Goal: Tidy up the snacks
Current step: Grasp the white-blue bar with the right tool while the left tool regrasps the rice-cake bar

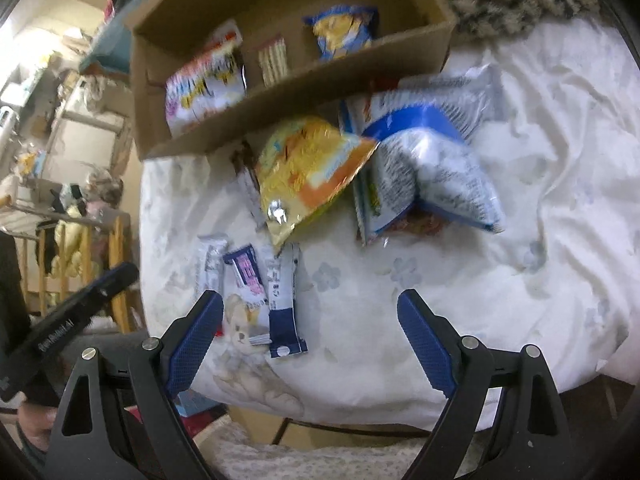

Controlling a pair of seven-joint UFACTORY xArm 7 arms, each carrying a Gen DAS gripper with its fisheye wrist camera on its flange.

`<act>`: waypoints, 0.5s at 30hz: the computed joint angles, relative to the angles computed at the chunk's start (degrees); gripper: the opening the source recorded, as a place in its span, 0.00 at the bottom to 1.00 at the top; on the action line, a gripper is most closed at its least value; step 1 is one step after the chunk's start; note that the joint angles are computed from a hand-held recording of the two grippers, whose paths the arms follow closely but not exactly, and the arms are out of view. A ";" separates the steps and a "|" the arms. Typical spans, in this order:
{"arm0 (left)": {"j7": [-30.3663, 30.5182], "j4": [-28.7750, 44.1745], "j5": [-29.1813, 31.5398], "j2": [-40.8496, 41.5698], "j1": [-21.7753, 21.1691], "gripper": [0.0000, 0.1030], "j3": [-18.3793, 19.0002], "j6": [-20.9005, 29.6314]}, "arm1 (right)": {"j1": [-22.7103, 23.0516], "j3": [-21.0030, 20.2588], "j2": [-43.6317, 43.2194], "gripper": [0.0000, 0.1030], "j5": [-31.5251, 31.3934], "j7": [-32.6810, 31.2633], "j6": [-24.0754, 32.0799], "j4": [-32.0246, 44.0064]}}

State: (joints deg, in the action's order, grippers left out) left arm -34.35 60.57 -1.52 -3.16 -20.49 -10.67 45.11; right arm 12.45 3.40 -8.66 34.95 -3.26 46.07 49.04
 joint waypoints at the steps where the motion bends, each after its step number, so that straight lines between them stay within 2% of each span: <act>1: 0.11 0.27 -0.68 0.55 0.02 0.13 0.08 0.33 | 0.49 0.42 1.39 0.73 0.04 -0.40 0.16 0.83; 2: -0.30 0.90 -0.51 1.39 -0.03 0.20 0.01 1.20 | 0.75 0.66 2.39 0.69 0.14 -0.75 0.80 1.57; 4: -1.52 1.45 1.07 2.41 -0.32 0.68 -0.23 2.36 | 1.26 1.41 5.08 0.62 0.59 -1.33 1.61 3.31; 5: -2.33 1.61 2.22 2.78 -0.48 0.75 -0.31 2.69 | 1.37 1.83 6.03 0.60 0.15 -1.14 1.67 3.76; 8: -3.24 2.44 5.36 4.80 -1.11 0.76 -0.49 3.72 | 1.73 3.00 8.33 0.40 -2.63 0.04 2.29 5.20; 9: -2.75 3.14 5.91 6.04 -1.36 0.76 -0.51 4.70 | 1.79 3.24 8.72 0.18 -3.30 0.18 2.76 5.50; 12: -0.65 4.07 4.53 8.41 -1.84 0.76 -0.41 5.77 | 1.80 3.53 7.70 0.18 -4.00 -0.07 2.72 4.87; 15: -0.78 5.10 5.80 10.41 -2.74 0.75 -0.24 6.05 | 1.40 2.74 5.22 0.18 -1.19 -2.45 2.97 3.26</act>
